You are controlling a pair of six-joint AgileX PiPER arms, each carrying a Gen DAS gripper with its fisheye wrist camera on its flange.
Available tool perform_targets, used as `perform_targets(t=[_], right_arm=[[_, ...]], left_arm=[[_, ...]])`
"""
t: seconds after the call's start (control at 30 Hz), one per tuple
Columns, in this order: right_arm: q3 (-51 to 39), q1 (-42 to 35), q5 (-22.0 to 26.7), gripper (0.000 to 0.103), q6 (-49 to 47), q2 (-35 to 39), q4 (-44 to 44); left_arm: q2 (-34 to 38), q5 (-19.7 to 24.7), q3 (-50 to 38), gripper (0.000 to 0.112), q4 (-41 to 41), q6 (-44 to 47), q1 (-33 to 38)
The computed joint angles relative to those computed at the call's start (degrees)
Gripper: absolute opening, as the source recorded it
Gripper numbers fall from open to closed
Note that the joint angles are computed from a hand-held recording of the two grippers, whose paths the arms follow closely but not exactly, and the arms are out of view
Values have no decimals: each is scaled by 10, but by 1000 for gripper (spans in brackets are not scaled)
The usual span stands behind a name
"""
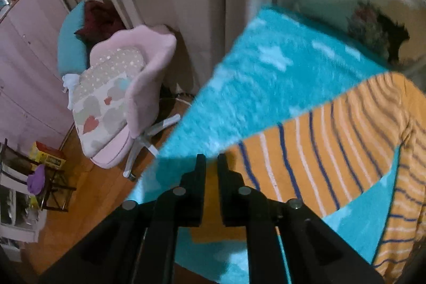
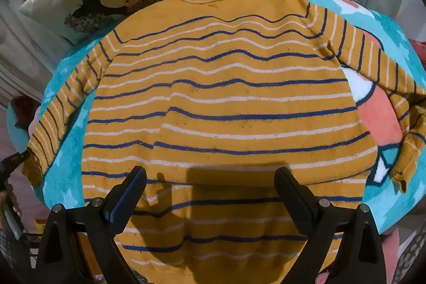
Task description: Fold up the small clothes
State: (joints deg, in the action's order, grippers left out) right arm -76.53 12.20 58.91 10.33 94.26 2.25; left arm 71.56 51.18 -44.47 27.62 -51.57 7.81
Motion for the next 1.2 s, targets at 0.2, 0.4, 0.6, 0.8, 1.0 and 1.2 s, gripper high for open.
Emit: perform_targets(t=[0.2, 0.4, 0.6, 0.8, 1.0, 1.2], right_arm=[[20, -29, -10, 99, 3, -17, -1], [22, -92, -12, 99, -19, -45, -26], [26, -225, -42, 97, -28, -99, -122], [-60, -391, -32, 98, -116, -36, -38], [-128, -416, -1, 81, -142, 51, -39], [-244, -449, 81, 7, -269, 108, -18]], left_arm=[[-34, 39, -24, 47, 14, -98, -121], [11, 32, -82, 60, -5, -171, -252], [96, 74, -171, 67, 12, -236, -386], [176, 101, -249, 67, 4, -265, -454], [238, 128, -319, 67, -10, -293, -500], [255, 148, -340, 67, -2, -335, -520]])
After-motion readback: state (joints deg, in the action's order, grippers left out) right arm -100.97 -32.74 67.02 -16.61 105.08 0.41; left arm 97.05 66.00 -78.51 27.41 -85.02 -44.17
